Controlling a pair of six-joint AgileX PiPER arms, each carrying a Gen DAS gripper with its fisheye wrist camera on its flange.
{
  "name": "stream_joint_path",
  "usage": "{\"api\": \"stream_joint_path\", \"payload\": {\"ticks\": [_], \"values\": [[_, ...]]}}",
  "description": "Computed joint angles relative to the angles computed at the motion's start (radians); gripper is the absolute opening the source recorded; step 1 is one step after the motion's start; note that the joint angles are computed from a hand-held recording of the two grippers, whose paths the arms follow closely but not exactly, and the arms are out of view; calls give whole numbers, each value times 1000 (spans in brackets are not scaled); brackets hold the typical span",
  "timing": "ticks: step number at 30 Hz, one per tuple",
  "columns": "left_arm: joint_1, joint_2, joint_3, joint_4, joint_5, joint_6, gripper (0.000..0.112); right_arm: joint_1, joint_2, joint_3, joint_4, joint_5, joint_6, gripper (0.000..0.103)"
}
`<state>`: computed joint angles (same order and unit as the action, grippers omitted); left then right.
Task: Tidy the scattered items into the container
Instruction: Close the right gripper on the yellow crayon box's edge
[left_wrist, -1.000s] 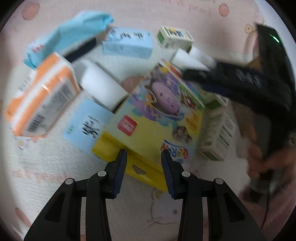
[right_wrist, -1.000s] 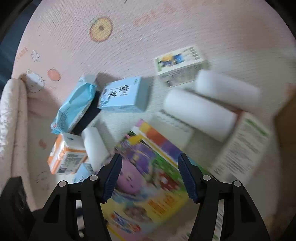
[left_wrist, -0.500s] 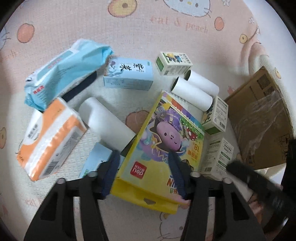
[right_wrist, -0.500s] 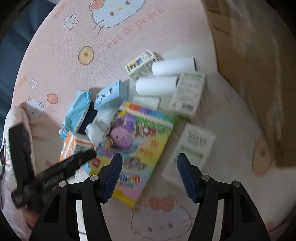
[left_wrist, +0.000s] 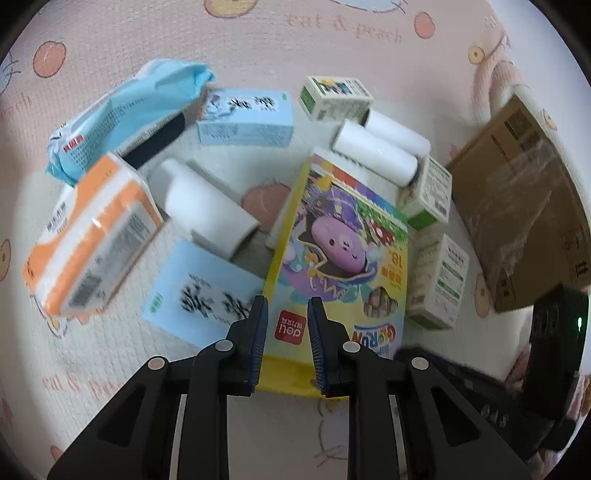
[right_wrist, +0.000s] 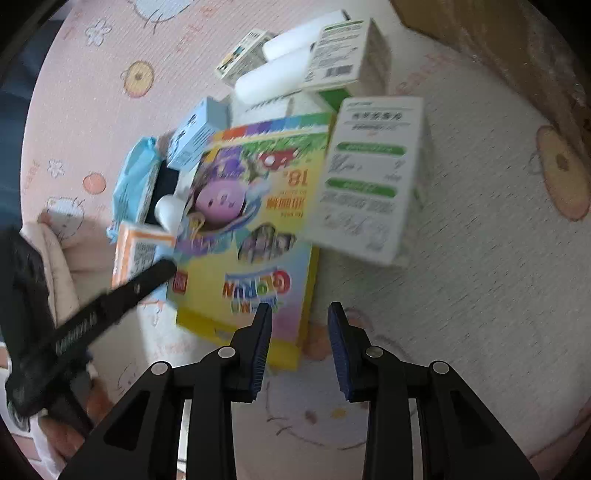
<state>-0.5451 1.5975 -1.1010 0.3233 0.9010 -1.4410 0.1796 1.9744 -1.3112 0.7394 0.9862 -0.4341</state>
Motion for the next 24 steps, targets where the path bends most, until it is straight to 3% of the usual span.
{"api": "stream_joint_path", "payload": {"ticks": [2, 7, 9, 11, 12, 17, 19, 21, 24], "values": [[-39, 39, -41, -2, 29, 3, 25, -2, -10, -2, -26, -29, 20, 29], [-135, 173, -193, 43, 184, 17, 25, -18, -40, -3, -75, -68, 52, 29], [-123, 167, -173, -7, 104, 50, 24, -33, -38, 5, -71, -64, 49, 29], [-76, 135, -96, -180, -92, 142, 23, -55, -30, -2, -63, -43, 56, 29], [-73, 142, -78, -229, -147, 159, 22, -62, -26, -4, -57, -34, 60, 29], [-112, 264, -155, -347, -214, 261, 22, -92, -40, 0, -77, -23, 119, 29], [-145, 279, -222, -251, -136, 219, 22, -121, -64, 24, -54, -15, 124, 29], [-184, 277, -295, -106, -6, 177, 22, -141, -91, 51, -31, -10, 127, 29], [-196, 242, -320, 5, 105, 164, 24, -146, -133, 96, -11, -11, 137, 29]]}}
